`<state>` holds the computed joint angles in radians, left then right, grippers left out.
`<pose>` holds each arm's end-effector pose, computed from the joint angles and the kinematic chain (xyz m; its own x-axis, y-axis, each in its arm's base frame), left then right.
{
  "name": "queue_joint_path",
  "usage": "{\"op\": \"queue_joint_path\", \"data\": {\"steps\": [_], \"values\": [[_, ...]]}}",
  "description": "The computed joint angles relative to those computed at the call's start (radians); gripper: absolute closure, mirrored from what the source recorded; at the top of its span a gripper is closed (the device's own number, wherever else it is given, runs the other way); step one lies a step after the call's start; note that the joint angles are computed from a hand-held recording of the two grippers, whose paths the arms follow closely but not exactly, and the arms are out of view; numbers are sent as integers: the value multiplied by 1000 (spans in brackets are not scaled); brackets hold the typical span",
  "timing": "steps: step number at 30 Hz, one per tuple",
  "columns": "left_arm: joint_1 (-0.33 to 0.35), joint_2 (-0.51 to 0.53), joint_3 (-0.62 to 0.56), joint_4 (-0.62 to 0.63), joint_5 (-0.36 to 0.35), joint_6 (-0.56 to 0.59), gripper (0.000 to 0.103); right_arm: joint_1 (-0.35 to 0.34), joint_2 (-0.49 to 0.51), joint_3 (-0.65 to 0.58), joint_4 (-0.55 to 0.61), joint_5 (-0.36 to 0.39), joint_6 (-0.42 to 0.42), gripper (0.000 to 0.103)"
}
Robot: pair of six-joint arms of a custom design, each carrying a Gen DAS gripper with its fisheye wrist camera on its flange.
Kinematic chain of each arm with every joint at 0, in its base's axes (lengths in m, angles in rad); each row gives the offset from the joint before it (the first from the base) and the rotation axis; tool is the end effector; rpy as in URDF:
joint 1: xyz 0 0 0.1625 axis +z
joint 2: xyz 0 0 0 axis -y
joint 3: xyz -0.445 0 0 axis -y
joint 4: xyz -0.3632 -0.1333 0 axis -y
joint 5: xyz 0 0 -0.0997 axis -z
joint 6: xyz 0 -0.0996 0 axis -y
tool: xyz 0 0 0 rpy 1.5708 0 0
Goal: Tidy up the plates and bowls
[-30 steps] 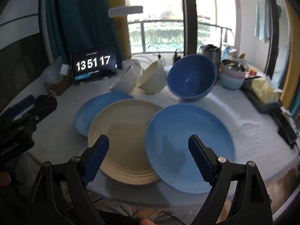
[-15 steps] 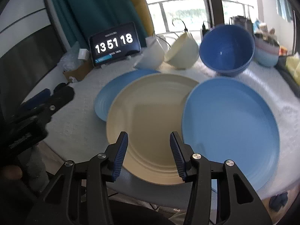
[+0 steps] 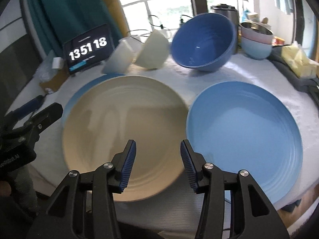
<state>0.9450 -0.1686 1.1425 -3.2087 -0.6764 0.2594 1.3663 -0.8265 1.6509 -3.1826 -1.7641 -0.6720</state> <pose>-0.2740 -0.7394 -0.0509 -0.6442 0.1416 -0.7517 0.6482 0.6228 -0.4381 -0.0279 -0.6965 0.2248 -0.8196 -0.1699 0.5472 -0.4689 0.7478 -0.4701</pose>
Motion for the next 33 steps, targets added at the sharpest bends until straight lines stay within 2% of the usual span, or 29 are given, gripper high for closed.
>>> {"op": "queue_joint_path", "data": {"steps": [3, 4, 7, 11, 17, 21, 23, 25, 27, 30, 33], "values": [[11, 13, -36, 102, 1, -53, 29, -14, -6, 0, 24, 21, 10, 53], [14, 17, -48, 137, 3, -71, 35, -16, -7, 4, 20, 21, 7, 53], [21, 25, -70, 197, 6, -101, 43, -17, 0, 6, 6, 18, -1, 53], [30, 30, -80, 242, 13, -141, 62, -17, 3, 8, -5, 18, -2, 53], [35, 24, -64, 217, -14, -138, 78, -26, -8, 36, -21, 35, 23, 53], [41, 7, -38, 213, -43, -173, 81, -39, -14, 44, 26, 19, 71, 53], [45, -1, -26, 218, -56, -186, 81, -43, -17, 55, 10, 32, 72, 53], [49, -9, -14, 221, -74, -200, 82, -42, -16, 50, 17, 37, 81, 59], [49, -12, -5, 206, -78, -194, 82, -38, -9, 40, 30, 34, 91, 75], [49, -22, 15, 159, -88, -164, 83, -28, 5, 30, 10, 6, 90, 82], [53, -36, 33, 156, -107, -164, 83, -20, 7, 28, 5, -4, 97, 82]]}}
